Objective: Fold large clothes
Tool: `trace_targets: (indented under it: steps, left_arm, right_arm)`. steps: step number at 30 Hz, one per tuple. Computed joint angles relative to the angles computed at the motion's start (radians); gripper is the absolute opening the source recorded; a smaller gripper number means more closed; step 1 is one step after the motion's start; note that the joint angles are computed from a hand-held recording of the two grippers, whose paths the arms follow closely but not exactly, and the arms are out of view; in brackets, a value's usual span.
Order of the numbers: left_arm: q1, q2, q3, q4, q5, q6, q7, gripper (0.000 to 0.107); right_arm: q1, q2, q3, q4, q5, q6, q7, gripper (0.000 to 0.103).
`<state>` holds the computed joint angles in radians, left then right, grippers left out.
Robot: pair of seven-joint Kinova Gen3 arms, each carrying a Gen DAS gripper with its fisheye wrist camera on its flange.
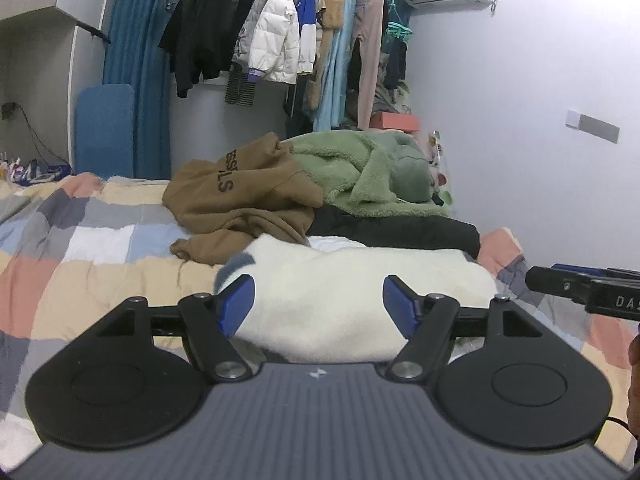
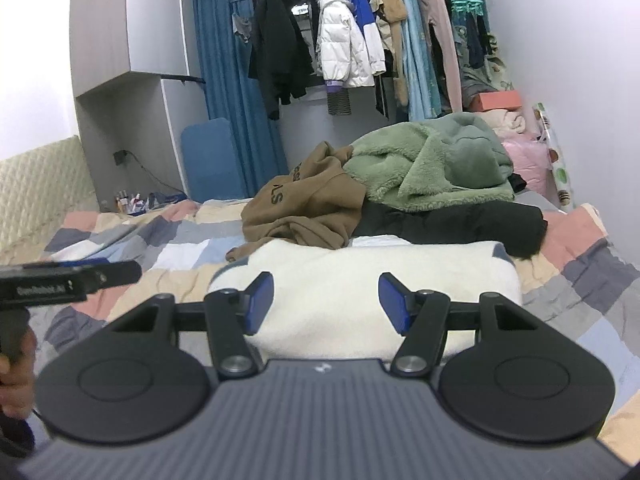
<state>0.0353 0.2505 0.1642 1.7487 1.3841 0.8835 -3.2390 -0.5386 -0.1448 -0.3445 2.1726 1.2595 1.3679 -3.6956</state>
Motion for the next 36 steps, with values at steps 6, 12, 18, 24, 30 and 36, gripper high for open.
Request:
trace_targets:
  steps: [6, 12, 18, 24, 30, 36]
  left_arm:
    - [-0.003, -0.002, -0.004, 0.034, 0.017, 0.004, -0.057, 0.076]
    - [0.006, -0.006, -0.011, 0.065, 0.060, -0.025, -0.124, 0.076]
    - [0.022, 0.013, -0.012, 0.065, 0.047, -0.060, -0.124, 0.076]
    - [0.021, 0.026, -0.003, 0.053, 0.030, -0.063, -0.108, 0.077]
    - [0.020, 0.025, 0.004, 0.056, 0.030, -0.075, -0.106, 0.077]
    - [0.022, 0.030, 0.004, 0.051, 0.022, -0.070, -0.097, 0.080]
  right_arm:
    - [-0.039, 0.048, -0.015, -0.015, -0.036, 0.053, -0.041, 0.062]
    - [-0.046, 0.068, 0.016, -0.010, -0.066, 0.025, -0.084, 0.062]
    - [-0.053, 0.084, 0.026, -0.011, -0.076, 0.022, -0.082, 0.062]
    - [-0.052, 0.083, 0.033, -0.007, -0.087, 0.005, -0.090, 0.062]
    - [-0.052, 0.081, 0.031, -0.002, -0.088, 0.000, -0.096, 0.062]
    - [-0.051, 0.085, 0.033, -0.004, -0.087, 0.003, -0.101, 0.062]
